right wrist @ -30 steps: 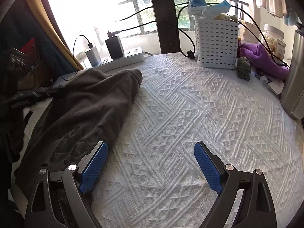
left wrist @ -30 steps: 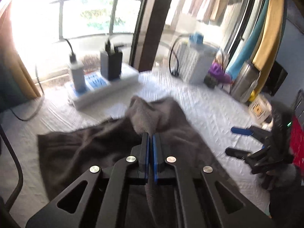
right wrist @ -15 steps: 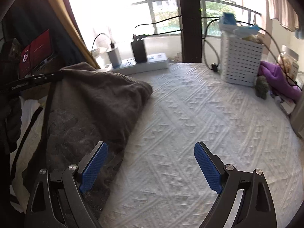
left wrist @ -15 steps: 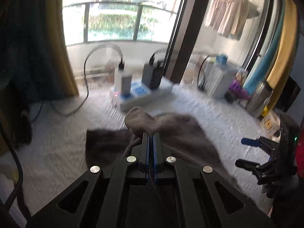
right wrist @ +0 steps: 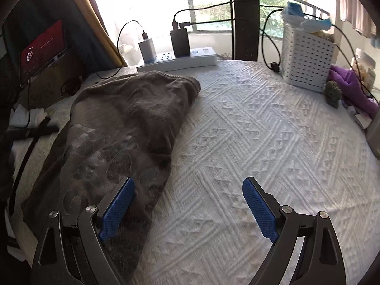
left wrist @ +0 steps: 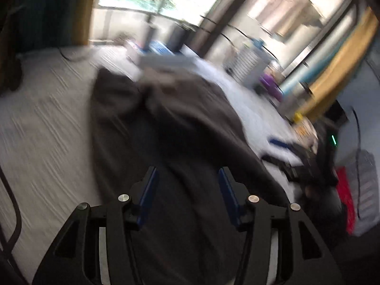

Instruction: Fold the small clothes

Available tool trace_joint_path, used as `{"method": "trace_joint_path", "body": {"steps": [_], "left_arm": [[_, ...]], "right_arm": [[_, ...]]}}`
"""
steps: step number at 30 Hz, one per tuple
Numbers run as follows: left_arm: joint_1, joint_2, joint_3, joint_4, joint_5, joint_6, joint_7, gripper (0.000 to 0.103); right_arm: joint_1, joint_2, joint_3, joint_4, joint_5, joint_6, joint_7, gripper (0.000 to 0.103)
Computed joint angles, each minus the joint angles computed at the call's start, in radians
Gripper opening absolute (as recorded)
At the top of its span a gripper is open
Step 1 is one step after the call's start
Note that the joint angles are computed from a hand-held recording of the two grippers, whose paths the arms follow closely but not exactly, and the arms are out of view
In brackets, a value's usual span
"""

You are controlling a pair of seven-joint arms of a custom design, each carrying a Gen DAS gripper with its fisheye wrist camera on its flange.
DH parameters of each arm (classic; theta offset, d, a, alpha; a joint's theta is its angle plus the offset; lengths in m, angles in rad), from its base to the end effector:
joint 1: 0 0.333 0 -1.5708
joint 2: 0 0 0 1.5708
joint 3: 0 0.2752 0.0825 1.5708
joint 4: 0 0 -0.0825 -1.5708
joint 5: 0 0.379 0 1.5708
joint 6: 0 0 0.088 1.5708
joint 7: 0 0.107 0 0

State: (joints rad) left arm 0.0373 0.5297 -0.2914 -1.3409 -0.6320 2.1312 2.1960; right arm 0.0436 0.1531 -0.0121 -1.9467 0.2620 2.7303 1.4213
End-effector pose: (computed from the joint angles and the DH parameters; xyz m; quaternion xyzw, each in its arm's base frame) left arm 0.6912 -0.1626 0.4389 0.4548 -0.8091 0.3611 0.0903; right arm 0.6258 0.0102 0.4367 -0.6618 0.6783 -0.1728 0.2685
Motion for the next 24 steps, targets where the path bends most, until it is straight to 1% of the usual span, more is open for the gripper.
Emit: {"method": "trace_joint_path", "body": {"steps": [3, 4, 6, 7, 8, 9, 10, 12, 15, 17, 19, 22, 24], "left_arm": [[0.014, -0.093, -0.01, -0.131, -0.028, -0.023, 0.06, 0.052], [0.01, -0.122, -0.006, -0.174, -0.032, -0.015, 0.079, 0.052], [-0.012, -0.168, 0.009, -0.251, -0.021, 0.033, 0.106, 0.051], [-0.019, -0.183, 0.015, -0.277, -0.019, 0.048, 0.116, 0.047], [-0.021, -0.203, 0.017, -0.306, -0.027, 0.057, 0.143, 0.016], [-0.022, -0.226, 0.019, -0.333, -0.038, 0.061, 0.17, 0.006], [-0.016, -0.259, 0.018, -0.368, -0.074, 0.074, 0.211, 0.006], [-0.006, -0.302, 0.028, -0.399, -0.147, 0.061, 0.264, 0.005], [0.0, -0.364, 0.059, -0.438, -0.23, 0.04, 0.307, 0.004], [0.001, -0.382, 0.084, -0.443, -0.254, 0.008, 0.316, 0.004], [-0.006, -0.382, 0.103, -0.446, -0.238, 0.003, 0.309, 0.004], [-0.019, -0.343, 0.119, -0.435, -0.155, 0.022, 0.232, 0.004], [-0.02, -0.331, 0.122, -0.441, -0.101, -0.002, 0.191, 0.005]], "right_arm": [[0.005, -0.047, -0.002, -0.045, -0.01, 0.021, 0.011, 0.093], [0.008, -0.064, -0.002, -0.062, -0.01, 0.03, 0.012, 0.093], [0.013, -0.096, 0.0, -0.093, 0.003, 0.043, 0.003, 0.093], [0.017, -0.113, 0.002, -0.109, 0.013, 0.049, -0.004, 0.093], [0.022, -0.125, 0.002, -0.12, 0.019, 0.053, -0.01, 0.093], [0.028, -0.136, 0.003, -0.13, 0.025, 0.056, -0.017, 0.093], [0.034, -0.148, 0.003, -0.141, 0.029, 0.059, -0.025, 0.093], [0.047, -0.168, 0.004, -0.165, 0.011, 0.062, -0.023, 0.093], [0.058, -0.183, 0.002, -0.188, -0.022, 0.055, 0.002, 0.093], [0.062, -0.191, -0.001, -0.205, -0.038, 0.052, 0.02, 0.093], [0.061, -0.195, -0.001, -0.219, -0.093, 0.037, 0.063, 0.093], [0.061, -0.2, -0.002, -0.242, -0.151, 0.006, 0.097, 0.093], [0.062, -0.211, -0.001, -0.268, -0.175, -0.003, 0.107, 0.093]]}}
